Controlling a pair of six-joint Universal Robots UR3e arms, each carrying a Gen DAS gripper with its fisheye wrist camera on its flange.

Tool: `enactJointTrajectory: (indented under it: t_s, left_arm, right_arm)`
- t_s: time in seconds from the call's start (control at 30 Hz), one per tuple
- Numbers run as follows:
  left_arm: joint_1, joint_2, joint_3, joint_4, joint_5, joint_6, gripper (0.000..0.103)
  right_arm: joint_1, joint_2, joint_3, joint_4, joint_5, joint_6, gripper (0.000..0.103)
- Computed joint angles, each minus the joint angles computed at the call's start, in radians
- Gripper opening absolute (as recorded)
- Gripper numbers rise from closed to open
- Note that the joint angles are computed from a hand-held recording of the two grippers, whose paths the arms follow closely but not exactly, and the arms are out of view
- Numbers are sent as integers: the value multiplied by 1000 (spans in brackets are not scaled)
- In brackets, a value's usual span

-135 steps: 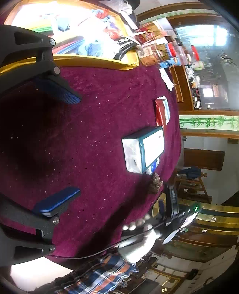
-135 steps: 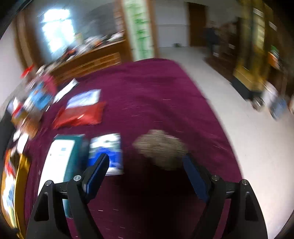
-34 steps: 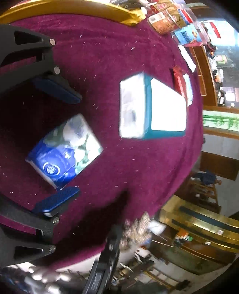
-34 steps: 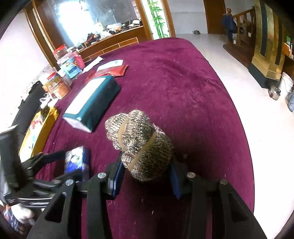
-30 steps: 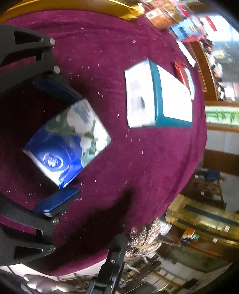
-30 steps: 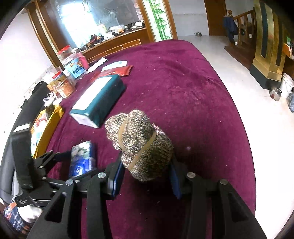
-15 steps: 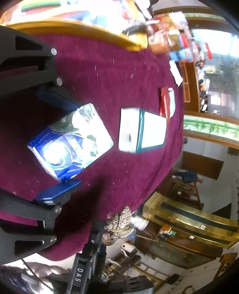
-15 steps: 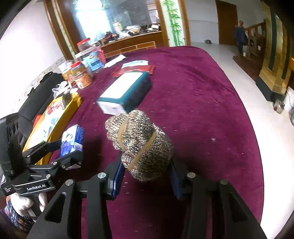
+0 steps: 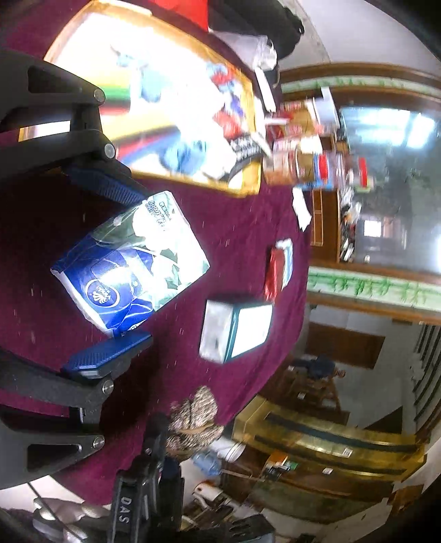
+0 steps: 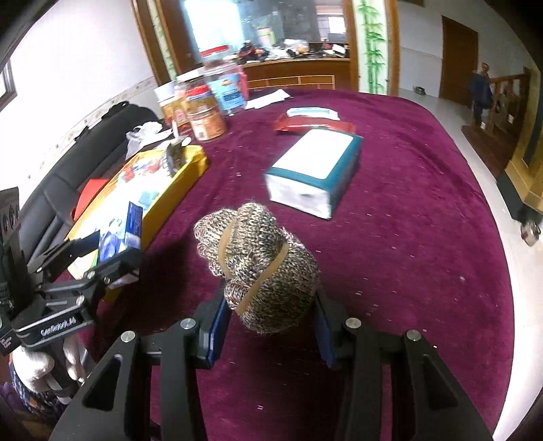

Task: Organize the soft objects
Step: 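Carry the tissue pack and knitted ball over the yellow tray with both tools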

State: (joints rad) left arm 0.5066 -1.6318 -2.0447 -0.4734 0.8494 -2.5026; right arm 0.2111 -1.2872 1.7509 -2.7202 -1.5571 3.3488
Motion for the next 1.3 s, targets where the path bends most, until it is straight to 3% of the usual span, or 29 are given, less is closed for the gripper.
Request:
enactJointTrajectory:
  t_s: [0.87, 1.3]
  left_arm:
    - [219, -183, 90, 172, 4, -73, 79]
    - [289, -236, 150, 144, -5, -73, 79]
  right_arm:
    - [248, 393, -640, 302, -87, -19, 43]
    - [301, 564, -931, 446, -77, -40, 43]
